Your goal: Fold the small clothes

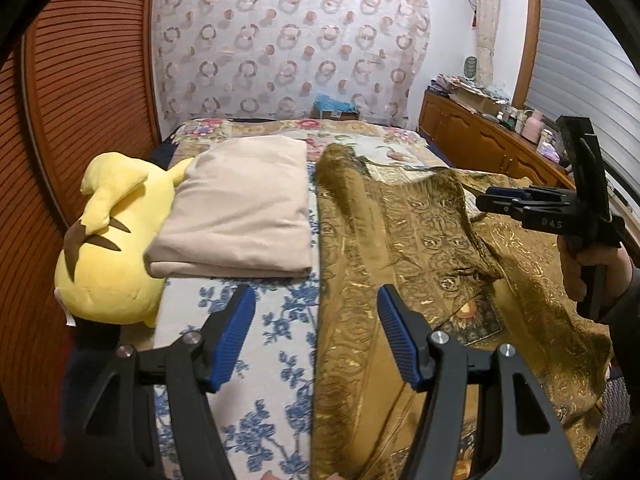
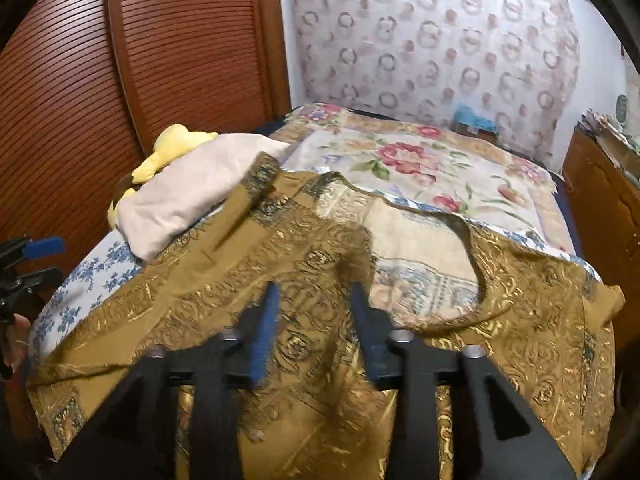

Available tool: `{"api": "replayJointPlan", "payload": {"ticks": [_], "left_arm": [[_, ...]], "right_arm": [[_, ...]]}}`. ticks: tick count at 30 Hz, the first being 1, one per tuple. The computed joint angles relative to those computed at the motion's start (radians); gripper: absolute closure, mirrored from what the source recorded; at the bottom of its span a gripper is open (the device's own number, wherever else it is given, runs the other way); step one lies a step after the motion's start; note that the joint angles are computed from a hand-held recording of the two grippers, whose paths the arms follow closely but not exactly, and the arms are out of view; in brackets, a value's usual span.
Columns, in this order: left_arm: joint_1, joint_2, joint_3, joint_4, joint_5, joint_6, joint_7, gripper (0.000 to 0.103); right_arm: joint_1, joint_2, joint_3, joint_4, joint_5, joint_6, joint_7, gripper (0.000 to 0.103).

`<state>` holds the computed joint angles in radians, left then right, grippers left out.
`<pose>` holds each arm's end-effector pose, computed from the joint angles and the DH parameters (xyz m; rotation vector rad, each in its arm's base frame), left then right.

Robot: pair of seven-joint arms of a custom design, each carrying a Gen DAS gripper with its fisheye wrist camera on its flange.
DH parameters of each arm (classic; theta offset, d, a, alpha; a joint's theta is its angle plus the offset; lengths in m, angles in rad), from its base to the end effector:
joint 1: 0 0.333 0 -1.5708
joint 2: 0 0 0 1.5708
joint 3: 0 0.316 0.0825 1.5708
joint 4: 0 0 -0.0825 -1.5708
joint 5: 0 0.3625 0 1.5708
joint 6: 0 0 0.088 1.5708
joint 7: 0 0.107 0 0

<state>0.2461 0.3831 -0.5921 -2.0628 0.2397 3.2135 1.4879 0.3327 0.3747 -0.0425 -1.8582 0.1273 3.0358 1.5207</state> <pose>0.5903 -0.2010 0.3934 -1.4398 2.1322 -1.0480 0.6407 0.1848 0.4279 -1.8925 1.5022 -0.5826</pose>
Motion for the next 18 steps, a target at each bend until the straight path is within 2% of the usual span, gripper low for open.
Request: {"api": "replayJointPlan", "payload": {"ticks": [6, 10, 14, 18], "left_arm": [[-0.025, 0.045, -0.008, 0.062, -0.009, -0.039, 0.021, 0.04], [-0.07, 0.093, 0.003, 0.136, -0.03, -0.081, 0.056, 0.04], [-0.15, 0.128, 0.055, 0.214, -0.056, -0.127, 0.082, 0.04], [-0.258, 0.185, 0.142, 0.335, -0.072, -0.195, 0.091, 0.04]], "right_arm": [[0.029, -0.084, -0.058, -0.123, -0.062, 0.031, 0.017, 0.057], [0.063, -0.125, -0.127, -0.197, -0.147, 0.036, 0.075, 0.048], [0.064, -0.15, -0.176, -0.252, -0.231, 0.013, 0.152, 0.047], [0.024, -0.157, -0.169, -0.284, -0.283, 0.001, 0.204, 0.047]]}}
